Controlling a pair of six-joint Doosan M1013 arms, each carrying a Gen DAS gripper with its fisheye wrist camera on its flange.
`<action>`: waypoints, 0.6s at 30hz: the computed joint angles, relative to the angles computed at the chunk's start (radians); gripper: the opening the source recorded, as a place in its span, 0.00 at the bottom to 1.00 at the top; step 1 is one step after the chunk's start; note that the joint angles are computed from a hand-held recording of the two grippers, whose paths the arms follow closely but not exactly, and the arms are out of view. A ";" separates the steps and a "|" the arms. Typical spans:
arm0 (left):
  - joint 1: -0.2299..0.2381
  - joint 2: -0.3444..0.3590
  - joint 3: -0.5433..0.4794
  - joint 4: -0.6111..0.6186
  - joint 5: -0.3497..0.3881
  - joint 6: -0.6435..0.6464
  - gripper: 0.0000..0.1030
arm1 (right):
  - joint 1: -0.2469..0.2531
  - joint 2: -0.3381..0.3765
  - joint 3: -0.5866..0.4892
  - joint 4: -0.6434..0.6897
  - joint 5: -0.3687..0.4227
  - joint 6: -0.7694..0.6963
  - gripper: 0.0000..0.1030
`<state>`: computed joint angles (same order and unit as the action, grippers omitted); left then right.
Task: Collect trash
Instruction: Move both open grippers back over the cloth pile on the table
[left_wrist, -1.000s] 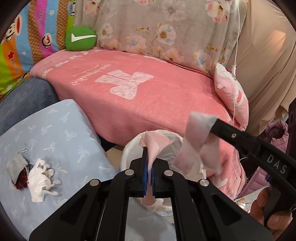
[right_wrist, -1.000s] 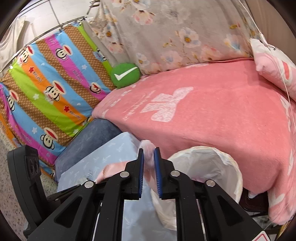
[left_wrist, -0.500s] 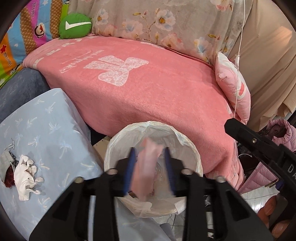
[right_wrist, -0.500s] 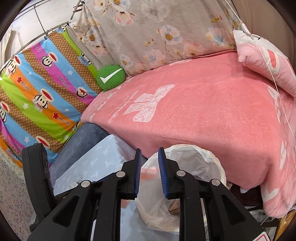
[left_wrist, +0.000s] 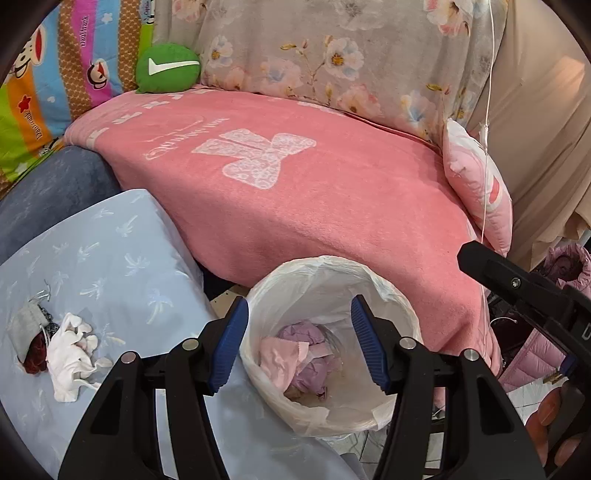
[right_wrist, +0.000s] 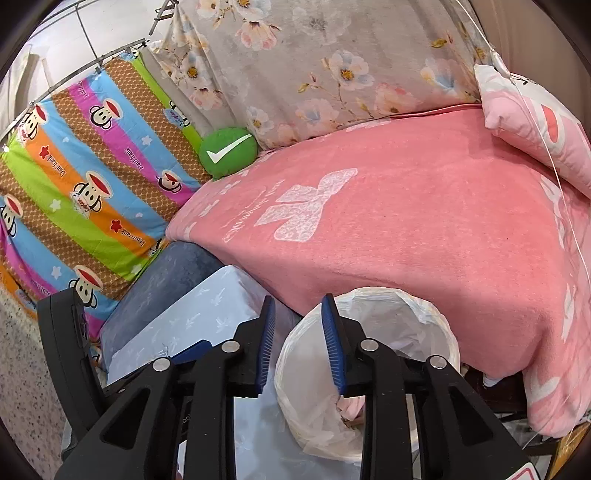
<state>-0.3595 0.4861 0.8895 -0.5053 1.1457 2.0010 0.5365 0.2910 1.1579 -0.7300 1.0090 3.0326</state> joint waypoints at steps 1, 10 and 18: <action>0.003 -0.002 0.003 0.001 -0.005 -0.001 0.54 | 0.001 0.004 -0.007 0.003 0.001 -0.009 0.29; 0.035 -0.009 0.017 0.016 -0.036 -0.033 0.54 | 0.013 0.052 -0.077 0.041 -0.002 -0.087 0.29; 0.072 -0.019 0.034 0.054 -0.076 -0.076 0.56 | 0.028 0.109 -0.160 0.094 -0.001 -0.176 0.29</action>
<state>-0.2871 0.4674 0.9233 -0.4516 1.0699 1.9253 0.5646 0.4000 0.9984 -0.6355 1.0081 2.8570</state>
